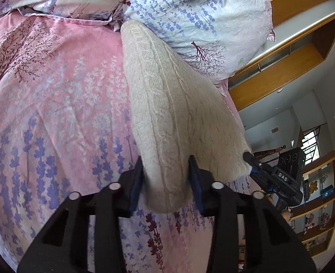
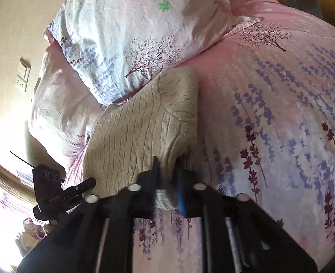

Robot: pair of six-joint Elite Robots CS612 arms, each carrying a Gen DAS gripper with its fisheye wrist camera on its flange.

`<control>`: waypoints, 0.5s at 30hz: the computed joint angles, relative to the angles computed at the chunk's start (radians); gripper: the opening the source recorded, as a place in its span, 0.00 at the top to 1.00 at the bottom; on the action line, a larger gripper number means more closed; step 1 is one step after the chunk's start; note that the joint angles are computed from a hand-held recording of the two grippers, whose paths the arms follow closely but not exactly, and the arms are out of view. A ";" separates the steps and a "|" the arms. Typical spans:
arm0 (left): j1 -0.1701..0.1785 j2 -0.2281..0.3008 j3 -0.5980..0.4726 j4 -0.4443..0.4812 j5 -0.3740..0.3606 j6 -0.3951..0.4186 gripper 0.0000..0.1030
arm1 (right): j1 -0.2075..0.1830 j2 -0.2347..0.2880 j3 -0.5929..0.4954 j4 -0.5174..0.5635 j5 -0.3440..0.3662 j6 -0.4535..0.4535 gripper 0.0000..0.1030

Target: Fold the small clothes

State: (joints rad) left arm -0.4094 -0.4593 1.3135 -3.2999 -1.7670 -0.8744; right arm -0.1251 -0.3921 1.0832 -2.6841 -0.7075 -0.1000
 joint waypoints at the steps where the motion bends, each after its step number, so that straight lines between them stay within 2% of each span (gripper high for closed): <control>1: -0.002 -0.003 0.004 -0.004 0.008 0.002 0.76 | 0.001 -0.003 0.012 -0.057 -0.005 0.022 0.91; 3: -0.004 -0.009 0.019 -0.032 0.014 0.004 0.80 | -0.003 -0.015 0.044 -0.183 0.015 0.054 0.92; 5: -0.005 -0.013 0.030 -0.045 0.018 0.002 0.81 | -0.004 -0.030 0.070 -0.248 -0.004 0.049 0.92; 10: -0.004 -0.009 0.046 -0.048 0.005 -0.013 0.81 | 0.008 -0.031 0.073 -0.132 -0.121 -0.013 0.92; 15: -0.005 -0.004 0.040 -0.032 0.017 -0.006 0.76 | 0.010 -0.020 0.063 -0.107 -0.141 -0.003 0.92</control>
